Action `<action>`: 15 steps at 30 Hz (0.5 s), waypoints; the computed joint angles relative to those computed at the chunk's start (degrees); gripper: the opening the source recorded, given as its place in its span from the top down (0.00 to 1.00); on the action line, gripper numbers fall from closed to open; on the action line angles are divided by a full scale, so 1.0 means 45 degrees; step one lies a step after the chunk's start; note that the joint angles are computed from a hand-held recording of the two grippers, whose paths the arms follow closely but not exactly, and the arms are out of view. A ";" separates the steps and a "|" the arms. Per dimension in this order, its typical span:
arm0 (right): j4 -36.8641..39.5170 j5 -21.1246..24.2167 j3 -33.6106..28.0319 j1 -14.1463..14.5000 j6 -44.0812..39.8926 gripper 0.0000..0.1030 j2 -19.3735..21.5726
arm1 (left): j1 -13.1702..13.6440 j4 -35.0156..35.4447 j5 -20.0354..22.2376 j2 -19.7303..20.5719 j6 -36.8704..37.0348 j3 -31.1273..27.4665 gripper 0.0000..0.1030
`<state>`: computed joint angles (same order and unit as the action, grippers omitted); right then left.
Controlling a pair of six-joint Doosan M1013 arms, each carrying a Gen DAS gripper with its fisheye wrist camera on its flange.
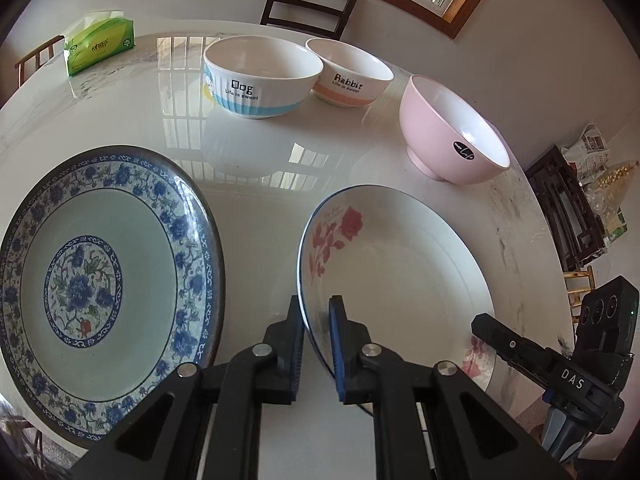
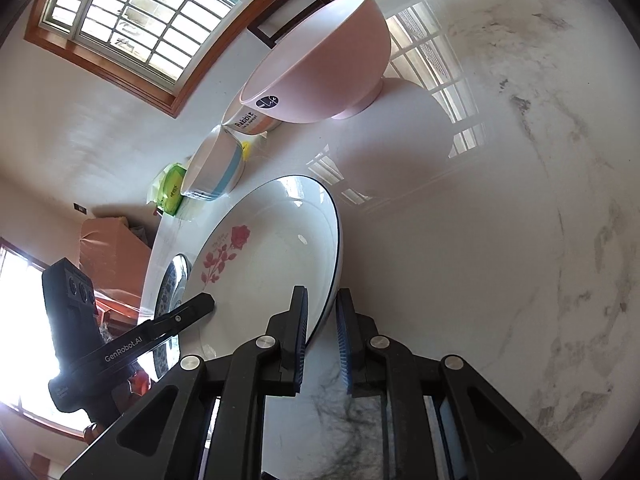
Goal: Organize plates and bowls
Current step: 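Lift the pink-flowered plate with both grippers over the stacked blue plates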
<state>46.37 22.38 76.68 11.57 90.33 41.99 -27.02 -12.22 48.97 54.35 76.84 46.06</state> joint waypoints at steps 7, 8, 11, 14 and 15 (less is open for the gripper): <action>0.0575 -0.0239 0.0498 0.0133 -0.0642 0.86 -0.0320 | -0.0097 0.0267 -0.0763 -0.0580 -0.0232 0.0908 0.88; 0.0742 -0.0289 0.0570 0.0155 -0.0821 0.86 -0.0364 | -0.0094 0.0291 -0.0908 -0.0716 -0.0276 0.1119 0.88; 0.0934 -0.0341 0.0608 0.0225 -0.1143 0.86 -0.0430 | -0.0061 0.0375 -0.1252 -0.1092 -0.0428 0.1661 0.88; 0.1249 -0.0344 0.0618 0.0305 -0.1572 0.86 -0.0484 | 0.0006 0.0470 -0.1559 -0.1395 -0.0611 0.2085 0.88; 0.1291 -0.0315 0.0574 0.0337 -0.1652 0.86 -0.0480 | 0.0035 0.0525 -0.1692 -0.1523 -0.0678 0.2271 0.88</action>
